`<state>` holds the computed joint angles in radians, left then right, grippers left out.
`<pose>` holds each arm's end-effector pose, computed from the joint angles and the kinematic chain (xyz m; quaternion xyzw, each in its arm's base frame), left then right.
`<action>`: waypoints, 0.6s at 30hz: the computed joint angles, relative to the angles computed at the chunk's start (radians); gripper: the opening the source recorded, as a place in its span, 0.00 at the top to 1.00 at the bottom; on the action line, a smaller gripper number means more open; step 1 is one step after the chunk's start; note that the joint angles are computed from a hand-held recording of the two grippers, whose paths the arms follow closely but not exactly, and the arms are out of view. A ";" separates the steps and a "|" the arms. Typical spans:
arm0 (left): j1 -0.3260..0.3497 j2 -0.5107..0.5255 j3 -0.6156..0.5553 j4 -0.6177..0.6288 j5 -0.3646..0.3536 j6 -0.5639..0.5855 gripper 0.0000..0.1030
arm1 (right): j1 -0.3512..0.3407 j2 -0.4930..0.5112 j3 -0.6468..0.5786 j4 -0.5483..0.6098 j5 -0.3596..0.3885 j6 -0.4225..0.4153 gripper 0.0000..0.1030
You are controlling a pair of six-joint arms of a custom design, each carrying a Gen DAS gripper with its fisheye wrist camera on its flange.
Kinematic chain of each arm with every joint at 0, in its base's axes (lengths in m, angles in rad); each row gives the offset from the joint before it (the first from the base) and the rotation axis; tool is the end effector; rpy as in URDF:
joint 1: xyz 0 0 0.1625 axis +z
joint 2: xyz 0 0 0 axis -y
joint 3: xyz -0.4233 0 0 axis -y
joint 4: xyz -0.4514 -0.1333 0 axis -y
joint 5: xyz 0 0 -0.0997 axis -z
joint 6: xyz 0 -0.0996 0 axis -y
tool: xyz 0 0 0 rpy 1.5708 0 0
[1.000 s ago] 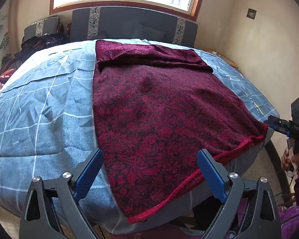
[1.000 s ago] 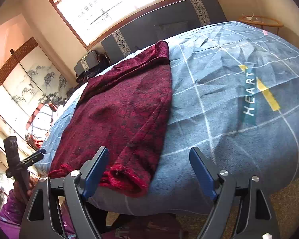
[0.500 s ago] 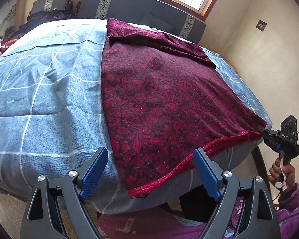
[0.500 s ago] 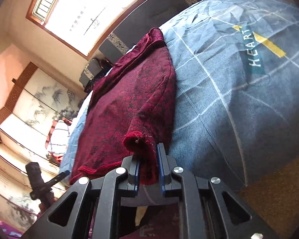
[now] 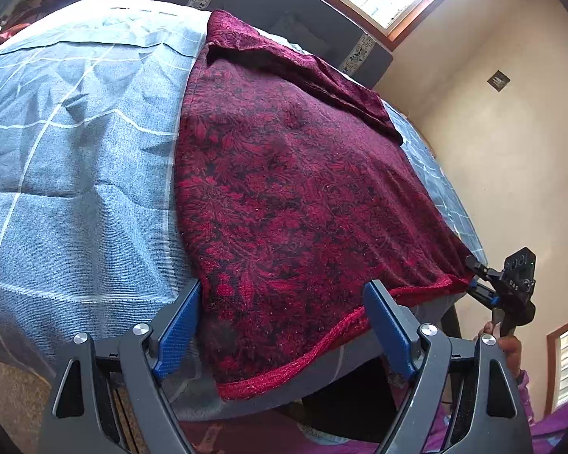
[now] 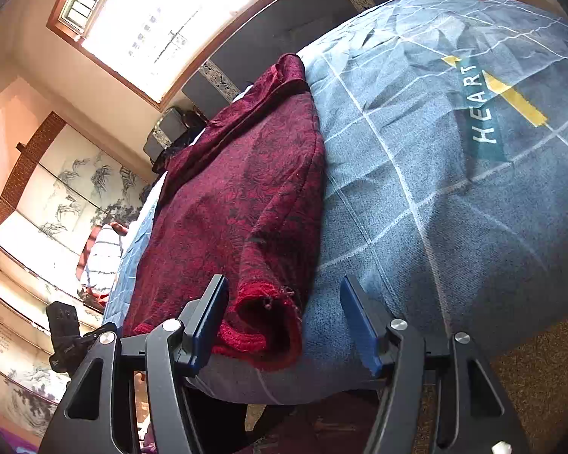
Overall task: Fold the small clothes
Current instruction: 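Grasp the sweater hem with the right gripper while the left gripper grasps it too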
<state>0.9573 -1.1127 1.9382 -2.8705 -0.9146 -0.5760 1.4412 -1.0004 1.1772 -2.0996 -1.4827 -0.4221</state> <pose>-0.1972 -0.6171 0.1857 -0.0584 0.9214 -0.3597 0.1349 0.0374 -0.8124 0.3806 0.1510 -0.9720 0.1801 0.0059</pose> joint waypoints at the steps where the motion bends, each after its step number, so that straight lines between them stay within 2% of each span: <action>1: 0.004 0.001 -0.005 0.007 -0.011 -0.005 0.35 | 0.000 0.007 -0.009 0.012 0.002 0.000 0.57; 2: 0.005 0.003 -0.009 0.015 -0.005 -0.010 0.39 | 0.001 0.017 -0.024 0.035 0.003 0.004 0.63; 3: 0.006 0.004 -0.011 0.019 -0.001 -0.012 0.49 | 0.000 0.022 -0.034 0.057 0.021 0.010 0.79; 4: 0.008 0.003 -0.010 0.022 -0.005 -0.013 0.57 | -0.007 0.020 -0.036 0.071 0.060 0.020 0.89; 7: 0.009 -0.004 0.002 0.009 -0.003 -0.010 0.59 | -0.040 -0.029 0.019 0.006 0.234 0.052 0.90; 8: 0.011 -0.006 0.004 0.010 -0.008 -0.011 0.59 | -0.044 -0.039 0.029 -0.018 0.238 0.053 0.90; 12: 0.009 -0.007 0.004 0.020 -0.008 -0.002 0.59 | -0.030 -0.020 -0.003 0.050 0.098 -0.002 0.86; 14: 0.008 -0.007 0.000 0.030 -0.008 -0.002 0.59 | -0.029 -0.004 -0.026 0.100 0.103 -0.013 0.84; 15: 0.009 -0.007 -0.001 0.031 -0.009 -0.003 0.59 | -0.029 0.003 -0.036 0.110 0.114 -0.013 0.76; 17: 0.011 -0.006 -0.003 0.032 -0.016 -0.002 0.58 | -0.025 0.020 -0.060 0.118 0.131 -0.004 0.48; 18: 0.014 -0.007 -0.004 0.030 -0.025 0.002 0.55 | -0.025 0.038 -0.085 0.139 0.143 0.002 0.25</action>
<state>0.9708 -1.1198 1.9343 -2.8404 -0.9394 -0.5745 1.4163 -0.9629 1.0920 -1.9610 -1.3399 -0.4201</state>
